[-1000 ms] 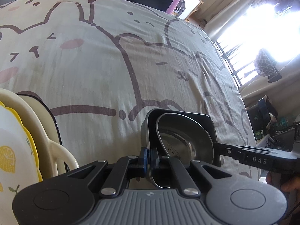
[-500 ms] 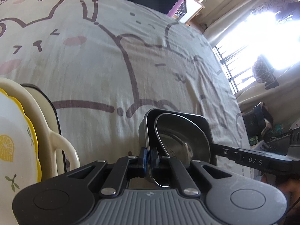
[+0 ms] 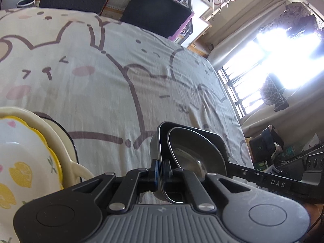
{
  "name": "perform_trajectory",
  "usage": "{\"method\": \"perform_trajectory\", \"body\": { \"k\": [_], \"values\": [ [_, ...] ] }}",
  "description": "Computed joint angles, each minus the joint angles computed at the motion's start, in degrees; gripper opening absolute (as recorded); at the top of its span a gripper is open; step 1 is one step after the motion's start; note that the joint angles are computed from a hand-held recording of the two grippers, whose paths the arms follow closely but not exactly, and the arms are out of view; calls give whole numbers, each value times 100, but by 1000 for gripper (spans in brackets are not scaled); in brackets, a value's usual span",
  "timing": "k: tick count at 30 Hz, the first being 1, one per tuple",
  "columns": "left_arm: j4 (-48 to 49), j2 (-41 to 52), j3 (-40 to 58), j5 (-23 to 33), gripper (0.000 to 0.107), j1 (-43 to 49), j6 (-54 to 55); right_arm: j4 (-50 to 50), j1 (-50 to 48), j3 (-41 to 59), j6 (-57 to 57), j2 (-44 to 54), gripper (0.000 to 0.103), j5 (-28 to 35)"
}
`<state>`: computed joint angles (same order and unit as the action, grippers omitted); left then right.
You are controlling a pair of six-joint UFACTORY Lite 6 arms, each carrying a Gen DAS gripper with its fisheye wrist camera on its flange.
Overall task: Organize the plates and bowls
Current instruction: 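Lift the dark tray holding the steel bowl with both grippers and carry it over the plate stack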
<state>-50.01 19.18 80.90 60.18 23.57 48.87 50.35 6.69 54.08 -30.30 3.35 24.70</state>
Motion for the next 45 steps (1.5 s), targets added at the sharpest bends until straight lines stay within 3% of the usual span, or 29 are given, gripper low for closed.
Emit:
{"method": "perform_trajectory", "body": {
  "k": [14, 23, 34, 45],
  "values": [
    [-211, 38, 676, 688, 4, 1088, 518, 587, 911, 133, -248, -345, 8, -598],
    [-258, 252, 1334, 1327, 4, 2173, 882, 709, 1771, 797, -106, 184, 8, -923],
    [-145, 965, 2437, 1783, 4, 3095, 930, -1059, 2693, 2250, 1949, 1493, 8, -1058],
    [413, 1883, 3387, 1941, 4, 3499, 927, -2268, 3269, 3657, 3448, 2765, 8, -549]
  ]
}}
